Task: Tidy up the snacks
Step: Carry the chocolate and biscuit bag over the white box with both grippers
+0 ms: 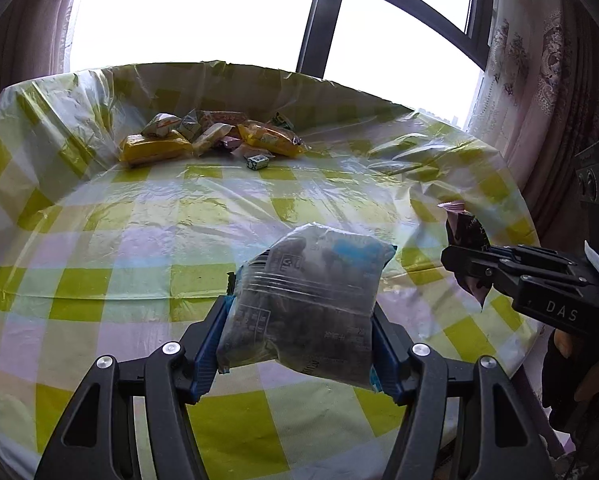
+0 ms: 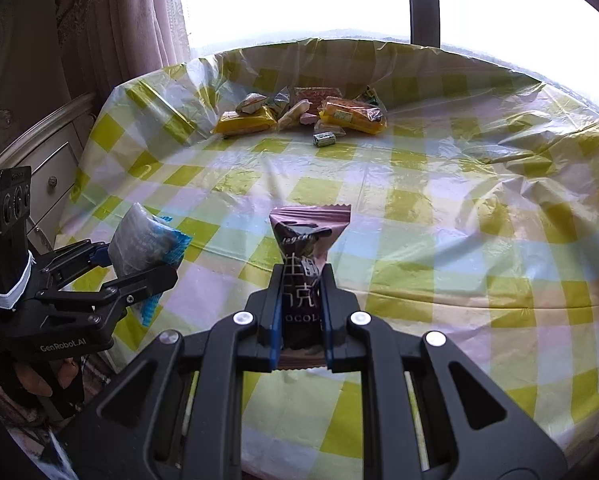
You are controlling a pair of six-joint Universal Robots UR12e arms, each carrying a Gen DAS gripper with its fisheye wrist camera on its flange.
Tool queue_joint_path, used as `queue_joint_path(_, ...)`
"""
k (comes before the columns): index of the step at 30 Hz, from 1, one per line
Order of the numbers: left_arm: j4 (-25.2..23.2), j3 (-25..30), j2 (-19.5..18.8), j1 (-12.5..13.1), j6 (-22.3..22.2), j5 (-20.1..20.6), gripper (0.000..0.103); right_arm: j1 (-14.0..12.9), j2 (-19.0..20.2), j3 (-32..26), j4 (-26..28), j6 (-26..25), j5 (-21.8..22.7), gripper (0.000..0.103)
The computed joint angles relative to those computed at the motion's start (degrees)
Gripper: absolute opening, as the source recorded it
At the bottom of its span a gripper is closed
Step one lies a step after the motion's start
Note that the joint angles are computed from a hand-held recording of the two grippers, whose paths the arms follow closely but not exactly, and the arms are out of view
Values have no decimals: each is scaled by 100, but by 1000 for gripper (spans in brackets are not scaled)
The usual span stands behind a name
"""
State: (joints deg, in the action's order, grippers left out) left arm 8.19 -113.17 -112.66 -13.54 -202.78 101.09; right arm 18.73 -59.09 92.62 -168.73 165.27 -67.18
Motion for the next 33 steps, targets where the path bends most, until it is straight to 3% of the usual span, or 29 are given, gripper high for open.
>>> queue_joint_path(17,-360,586,-198,-482,1188,-342,65,-601,-509,850,-635,615,-302,19)
queue_joint_path(33,-1083,1303,-480,-705,1947,-1409,65,-973,-912,1462,-1172,795,-726,19)
